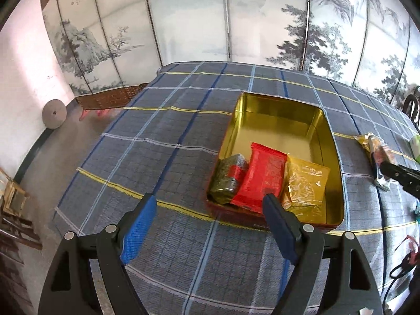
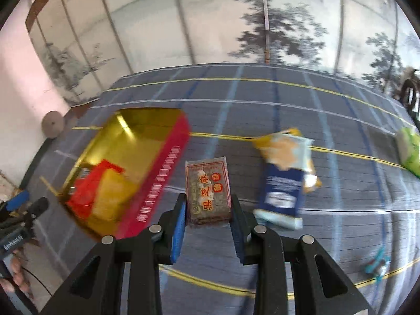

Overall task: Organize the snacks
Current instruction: 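Carry the brown box into the gold tray and open the right gripper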

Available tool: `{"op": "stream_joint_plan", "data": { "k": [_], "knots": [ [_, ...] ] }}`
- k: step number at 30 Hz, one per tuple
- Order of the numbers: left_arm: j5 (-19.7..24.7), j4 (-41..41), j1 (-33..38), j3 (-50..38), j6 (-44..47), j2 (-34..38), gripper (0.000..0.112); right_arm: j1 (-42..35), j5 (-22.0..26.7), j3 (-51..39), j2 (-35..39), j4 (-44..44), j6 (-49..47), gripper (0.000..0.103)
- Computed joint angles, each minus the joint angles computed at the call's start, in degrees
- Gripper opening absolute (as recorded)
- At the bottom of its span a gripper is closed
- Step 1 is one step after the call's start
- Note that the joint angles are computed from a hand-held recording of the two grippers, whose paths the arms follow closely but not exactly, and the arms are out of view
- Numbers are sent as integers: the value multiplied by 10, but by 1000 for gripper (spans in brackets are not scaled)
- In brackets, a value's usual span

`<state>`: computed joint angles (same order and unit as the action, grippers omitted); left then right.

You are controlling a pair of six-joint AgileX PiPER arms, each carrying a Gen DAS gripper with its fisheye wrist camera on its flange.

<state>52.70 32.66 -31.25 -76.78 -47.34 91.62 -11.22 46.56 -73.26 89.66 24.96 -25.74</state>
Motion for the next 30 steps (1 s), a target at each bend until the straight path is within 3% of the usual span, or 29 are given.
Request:
{"op": "stream_joint_plan", "data": {
  "k": [10,30],
  "knots": [
    [14,9,27,36,-13,-37,84,117,-13,-15,13,-30,70,31],
    [18,-15,91,71,2,-74,87,229,-69,-23,49,-128,140,31]
  ]
}}
